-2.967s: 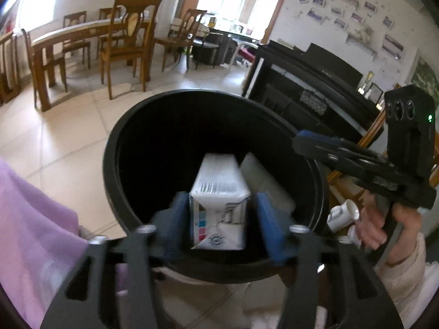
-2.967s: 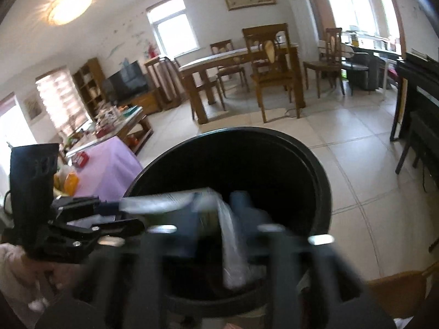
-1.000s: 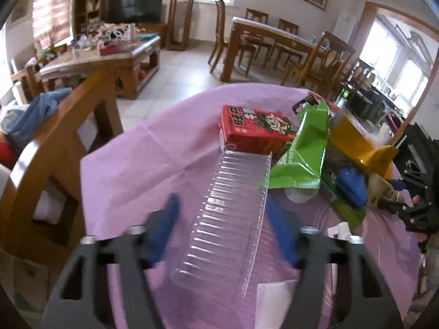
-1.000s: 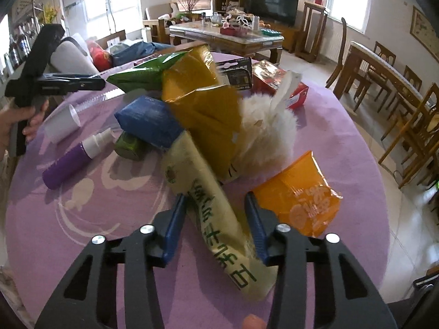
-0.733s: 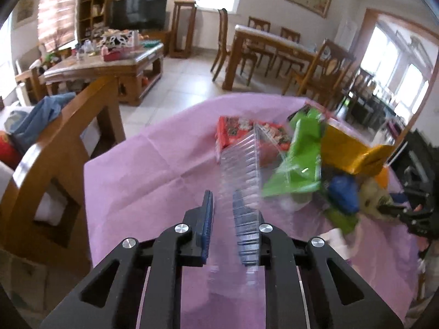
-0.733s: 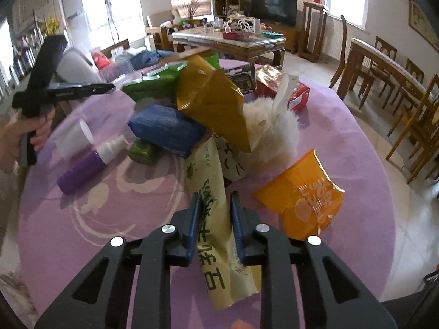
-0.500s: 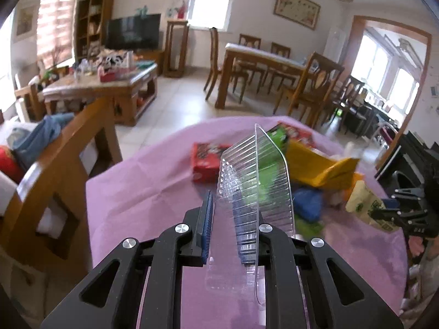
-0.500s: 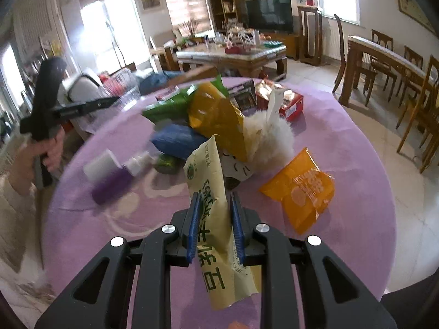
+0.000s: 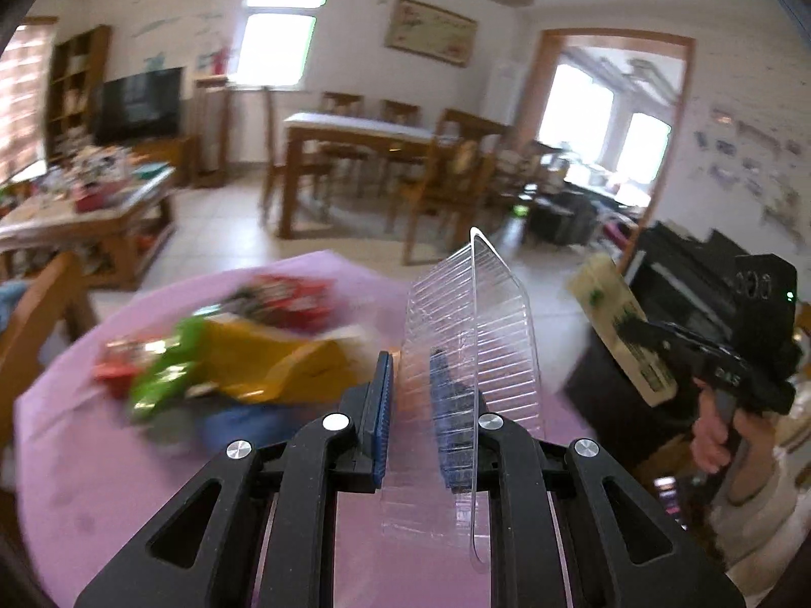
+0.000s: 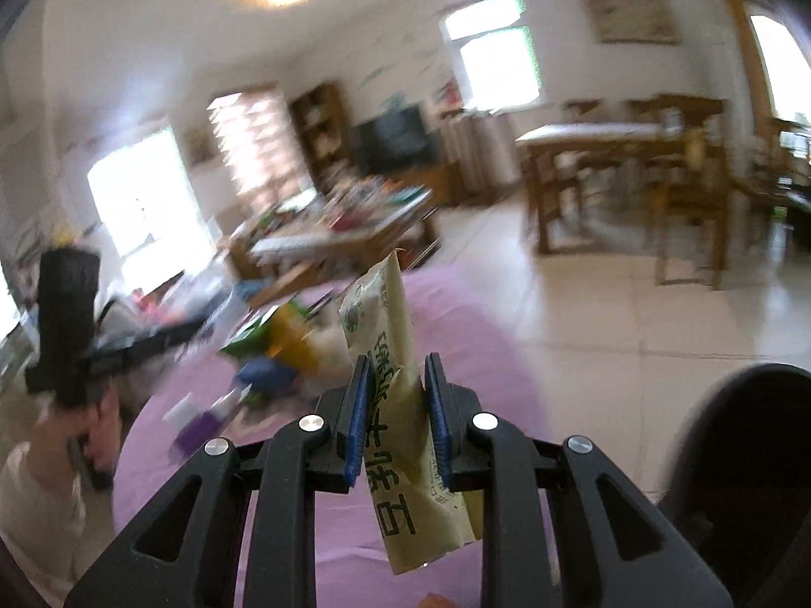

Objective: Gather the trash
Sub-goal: 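Carry the tray and wrapper over the black bin and release both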

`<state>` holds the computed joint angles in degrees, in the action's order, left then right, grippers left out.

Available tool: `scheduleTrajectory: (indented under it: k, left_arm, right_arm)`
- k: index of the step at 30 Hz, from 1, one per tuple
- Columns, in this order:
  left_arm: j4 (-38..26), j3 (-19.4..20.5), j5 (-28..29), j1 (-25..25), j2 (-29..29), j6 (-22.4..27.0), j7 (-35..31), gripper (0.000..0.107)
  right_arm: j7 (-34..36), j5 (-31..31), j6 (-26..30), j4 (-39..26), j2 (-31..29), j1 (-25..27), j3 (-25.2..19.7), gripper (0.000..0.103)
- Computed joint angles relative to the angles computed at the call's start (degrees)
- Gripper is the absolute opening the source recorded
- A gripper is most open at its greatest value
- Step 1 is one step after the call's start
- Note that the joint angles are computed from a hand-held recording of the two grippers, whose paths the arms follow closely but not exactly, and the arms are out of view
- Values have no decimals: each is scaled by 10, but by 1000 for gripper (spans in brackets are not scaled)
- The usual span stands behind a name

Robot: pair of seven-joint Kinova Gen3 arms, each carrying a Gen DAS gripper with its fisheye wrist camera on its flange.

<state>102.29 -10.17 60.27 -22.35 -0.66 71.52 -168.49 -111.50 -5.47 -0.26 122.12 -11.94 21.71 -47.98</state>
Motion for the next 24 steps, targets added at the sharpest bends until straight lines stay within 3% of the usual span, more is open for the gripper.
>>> scheduleTrajectory:
  k: [4,10,16,24]
  left_arm:
    - [34,39,29,53,-13,-22,9,16]
    - [69,106,67,166,-7,-96,22,16]
    - [70,168,82,269,42,-197,40,16]
    - [56,223,64,360,111,-321,73,16]
  right_arm:
    - [-19,-31,-26,61,-72,-10,81,22]
    - [-24,-52,-37,127,-127,-13,178,22]
    - [-19,-57,-54,166,-126,-6,227,22]
    - [-5,-87,-84,207,-118,-9,249,22]
